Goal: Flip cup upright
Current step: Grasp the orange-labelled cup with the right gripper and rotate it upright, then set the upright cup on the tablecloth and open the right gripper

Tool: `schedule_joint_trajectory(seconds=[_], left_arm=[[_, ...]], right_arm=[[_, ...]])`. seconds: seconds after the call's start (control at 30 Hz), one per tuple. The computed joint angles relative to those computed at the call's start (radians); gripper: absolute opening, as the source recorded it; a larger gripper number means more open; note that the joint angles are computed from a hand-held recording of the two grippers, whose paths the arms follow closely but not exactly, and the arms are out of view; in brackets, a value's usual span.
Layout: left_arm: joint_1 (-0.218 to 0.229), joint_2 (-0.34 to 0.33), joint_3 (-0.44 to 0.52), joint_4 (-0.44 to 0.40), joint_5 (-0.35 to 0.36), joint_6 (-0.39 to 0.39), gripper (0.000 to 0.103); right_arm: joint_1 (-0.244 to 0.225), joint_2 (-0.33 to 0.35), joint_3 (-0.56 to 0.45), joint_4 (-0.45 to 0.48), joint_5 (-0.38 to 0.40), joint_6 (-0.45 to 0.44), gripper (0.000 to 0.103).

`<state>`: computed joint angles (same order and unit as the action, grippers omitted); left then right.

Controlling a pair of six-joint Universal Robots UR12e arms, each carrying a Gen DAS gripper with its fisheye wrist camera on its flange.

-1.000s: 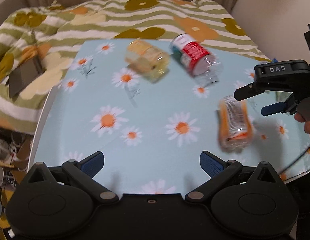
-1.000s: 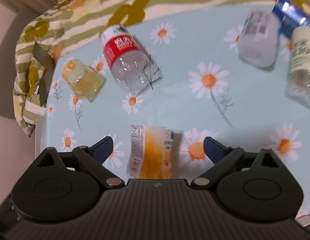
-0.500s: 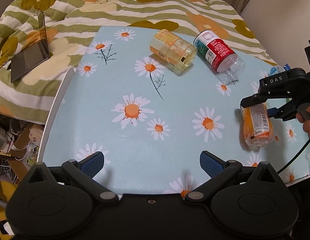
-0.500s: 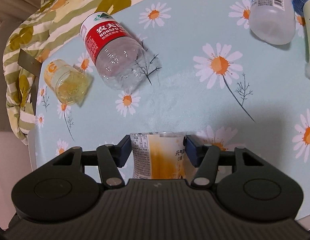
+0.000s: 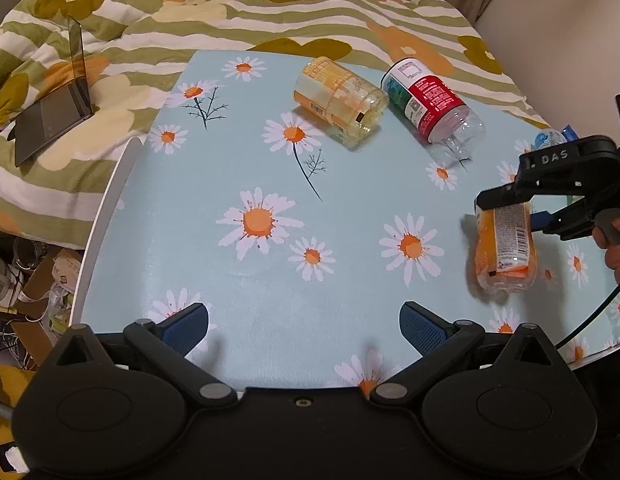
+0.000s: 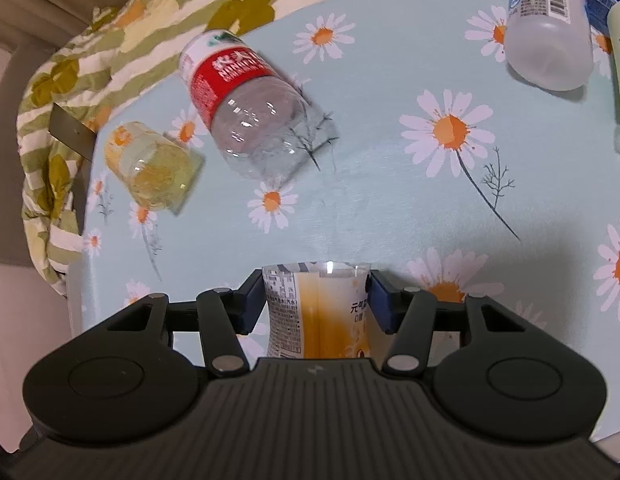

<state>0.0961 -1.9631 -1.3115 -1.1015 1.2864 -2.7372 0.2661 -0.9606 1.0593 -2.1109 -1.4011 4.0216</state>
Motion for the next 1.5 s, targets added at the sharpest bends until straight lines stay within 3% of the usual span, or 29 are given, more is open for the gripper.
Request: schedule_joint_trajectory(seconds=[0.13,0.3,0.47,0.63,0.9,1.03,1.17,1.23,1.5], left_arm=[[-0.003,0.004,0.0,0.004,0.004,0.016,0.103],[-0.014,0.004,-0.001,0.013,0.019,0.048,0.103],[-0.026,0.007,-0.019,0.06,0.031,0.07,0.103],[-0.028,0.016,-0.049,0.147,0.018,0.056,0.103],[-0.027,0.03,-0.083,0.208,-0.001,0.046,0.103],[-0.027,0.033,-0.087,0.207,-0.003,0.046,0.103],[-0.028,0.038,-0.097,0.214,-0.004,0.037,0.103],[-0.029,0.04,-0.1,0.217,-0.004,0.03,0.103],[-0.028,0.05,-0.105,0.235,-0.008,0.01,0.103]], right_arm=[[0.008,-0.026,0.034,-0.09,-0.033,0.017,0.069],[0.039,-0.054,0.082,-0.221,-0.167,-0.005,0.069],[0.09,-0.055,0.119,-0.331,-0.384,-0.153,0.07],[0.126,-0.05,0.173,-0.452,-0.509,-0.3,0.071],[0.144,-0.054,0.236,-0.566,-0.557,-0.376,0.072],[0.151,-0.056,0.238,-0.559,-0.567,-0.392,0.072],[0.156,-0.054,0.233,-0.557,-0.575,-0.414,0.089],[0.156,-0.053,0.23,-0.556,-0.572,-0.421,0.092],[0.154,-0.067,0.206,-0.453,-0.56,-0.389,0.1]])
